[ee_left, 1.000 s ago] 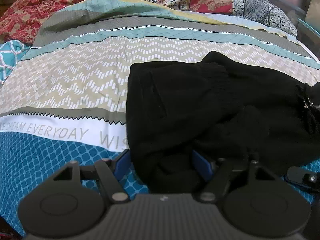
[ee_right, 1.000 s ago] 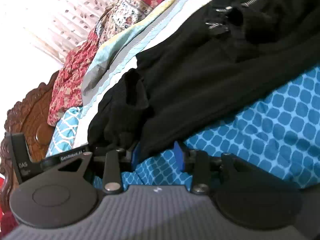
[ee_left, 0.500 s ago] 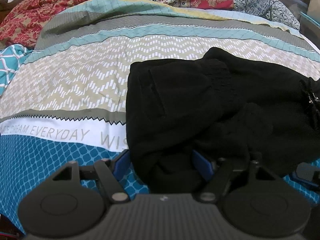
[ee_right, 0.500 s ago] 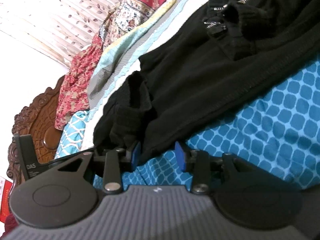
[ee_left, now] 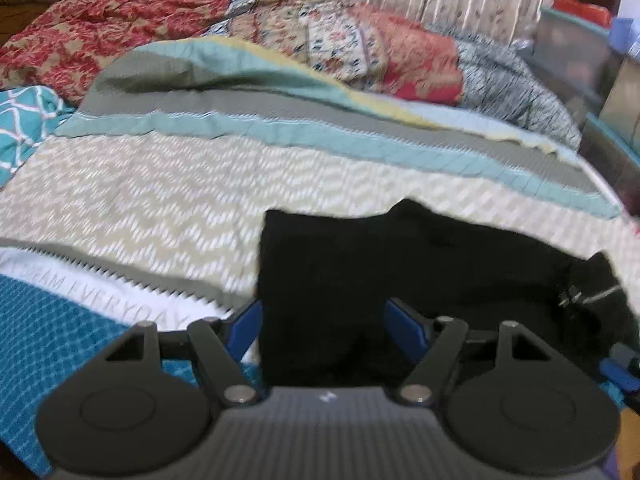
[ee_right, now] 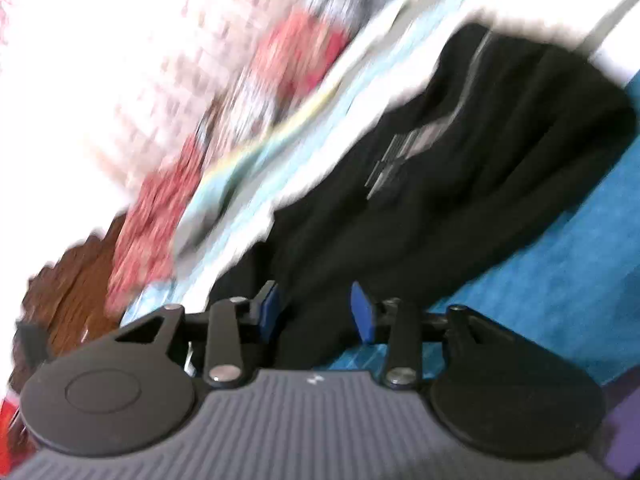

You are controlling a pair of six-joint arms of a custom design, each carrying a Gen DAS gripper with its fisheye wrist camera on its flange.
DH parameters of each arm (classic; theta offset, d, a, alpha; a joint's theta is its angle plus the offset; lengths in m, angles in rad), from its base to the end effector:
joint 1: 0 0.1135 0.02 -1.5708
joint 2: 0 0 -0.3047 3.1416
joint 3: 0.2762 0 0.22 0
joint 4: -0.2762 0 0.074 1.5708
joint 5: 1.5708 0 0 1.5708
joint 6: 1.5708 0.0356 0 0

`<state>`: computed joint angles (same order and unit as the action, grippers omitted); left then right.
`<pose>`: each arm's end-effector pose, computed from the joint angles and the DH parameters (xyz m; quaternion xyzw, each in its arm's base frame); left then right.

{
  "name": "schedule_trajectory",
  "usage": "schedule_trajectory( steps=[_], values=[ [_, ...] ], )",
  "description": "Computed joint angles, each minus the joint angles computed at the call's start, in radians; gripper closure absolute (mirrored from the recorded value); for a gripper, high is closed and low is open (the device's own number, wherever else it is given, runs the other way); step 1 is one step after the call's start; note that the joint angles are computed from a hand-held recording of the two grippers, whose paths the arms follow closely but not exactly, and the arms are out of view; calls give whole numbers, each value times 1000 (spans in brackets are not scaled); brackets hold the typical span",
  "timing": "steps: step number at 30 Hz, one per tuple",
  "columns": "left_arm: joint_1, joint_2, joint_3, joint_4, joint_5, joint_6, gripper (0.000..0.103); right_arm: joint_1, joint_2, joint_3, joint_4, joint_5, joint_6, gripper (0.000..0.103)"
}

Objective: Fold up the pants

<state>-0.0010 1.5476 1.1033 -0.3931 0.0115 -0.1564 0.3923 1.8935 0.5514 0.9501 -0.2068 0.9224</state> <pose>0.3032 -0.0007 0.2999 -0.0704 0.9308 -0.0335 0.3570 0.2963 0.1305 0.1683 0.1612 0.8130 0.4057 0.3853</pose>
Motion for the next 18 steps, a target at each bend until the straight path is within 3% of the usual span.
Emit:
schedule_trajectory(
  steps=[2,4,7,11,14,17,18],
  values=[
    [-13,32,45,-22,23,-4,34,-43,-40,-39,11,110,-20,53],
    [-38,77,105,-57,37,1,35,-88,-49,-77,55,199,-10,35],
    [-88,158,227,-138,95,7,35,-171,-19,-86,75,242,-13,24],
    [-185,266,417,-243,156,17,35,-242,69,-9,4,181,-17,24],
    [-253,358,578,-327,196,4,34,-256,118,21,21,111,20,24],
    [-318,465,763,-420,240,-14,34,-213,111,60,-37,131,-10,27],
    [-342,497,816,-440,243,-21,34,-195,99,83,-97,162,-43,43]
  ],
)
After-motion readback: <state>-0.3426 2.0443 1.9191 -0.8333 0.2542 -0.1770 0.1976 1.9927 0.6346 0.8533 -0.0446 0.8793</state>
